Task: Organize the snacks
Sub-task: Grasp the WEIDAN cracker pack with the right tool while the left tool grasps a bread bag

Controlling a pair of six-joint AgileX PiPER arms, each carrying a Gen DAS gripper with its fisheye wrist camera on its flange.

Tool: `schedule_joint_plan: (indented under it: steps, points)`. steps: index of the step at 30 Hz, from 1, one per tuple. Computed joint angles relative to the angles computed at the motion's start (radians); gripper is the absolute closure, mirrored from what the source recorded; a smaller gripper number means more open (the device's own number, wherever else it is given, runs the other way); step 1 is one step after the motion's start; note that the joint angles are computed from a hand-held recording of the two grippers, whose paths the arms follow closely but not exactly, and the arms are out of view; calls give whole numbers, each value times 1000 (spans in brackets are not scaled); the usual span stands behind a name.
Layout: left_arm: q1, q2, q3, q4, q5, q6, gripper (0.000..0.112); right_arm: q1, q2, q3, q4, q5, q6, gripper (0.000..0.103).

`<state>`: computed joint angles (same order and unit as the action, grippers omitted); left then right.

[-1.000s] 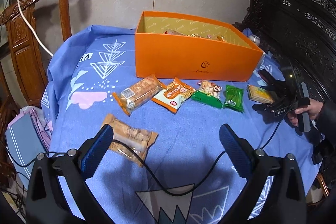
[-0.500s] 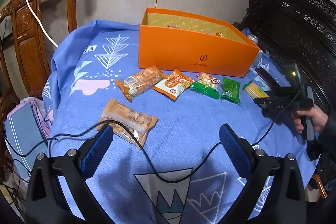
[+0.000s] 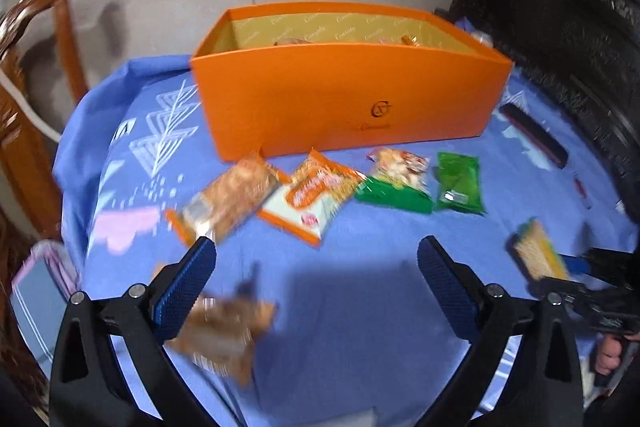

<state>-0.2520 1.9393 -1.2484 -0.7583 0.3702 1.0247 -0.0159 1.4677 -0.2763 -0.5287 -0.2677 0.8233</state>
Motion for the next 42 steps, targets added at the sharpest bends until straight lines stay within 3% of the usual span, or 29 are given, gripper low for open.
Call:
schedule_joint_plan:
  steps: [3,7,12,17,24,27,29,30,33,42]
  points:
    - [22,117,-170,96,62,-76,13,20,7,-2,57,-15,-33,56]
    - [93,320,-517,188,308,-129,14,-23,24,19,24,-81,-45,55]
    - [142,495,-814,263,486,-112,15,-44,29,61,70,-159,-107,54]
    - [156,633,-1035,328,633,-106,41,-50,36,74,89,-191,-134,54]
    - [163,626,-989,275,589,-32,44,-30,32,80,142,-189,-169,54]
    - [161,569,-876,245,535,8,54,-24,28,78,159,-181,-179,55]
    - [157,517,-773,211,492,61,72,1,23,75,217,-163,-219,55]
    - [154,495,-730,201,472,75,75,17,19,72,257,-151,-248,56]
    - [148,425,-593,166,400,107,76,63,9,69,378,-127,-329,56]
    - [136,295,-335,80,251,159,74,92,-18,98,437,-127,-342,56]
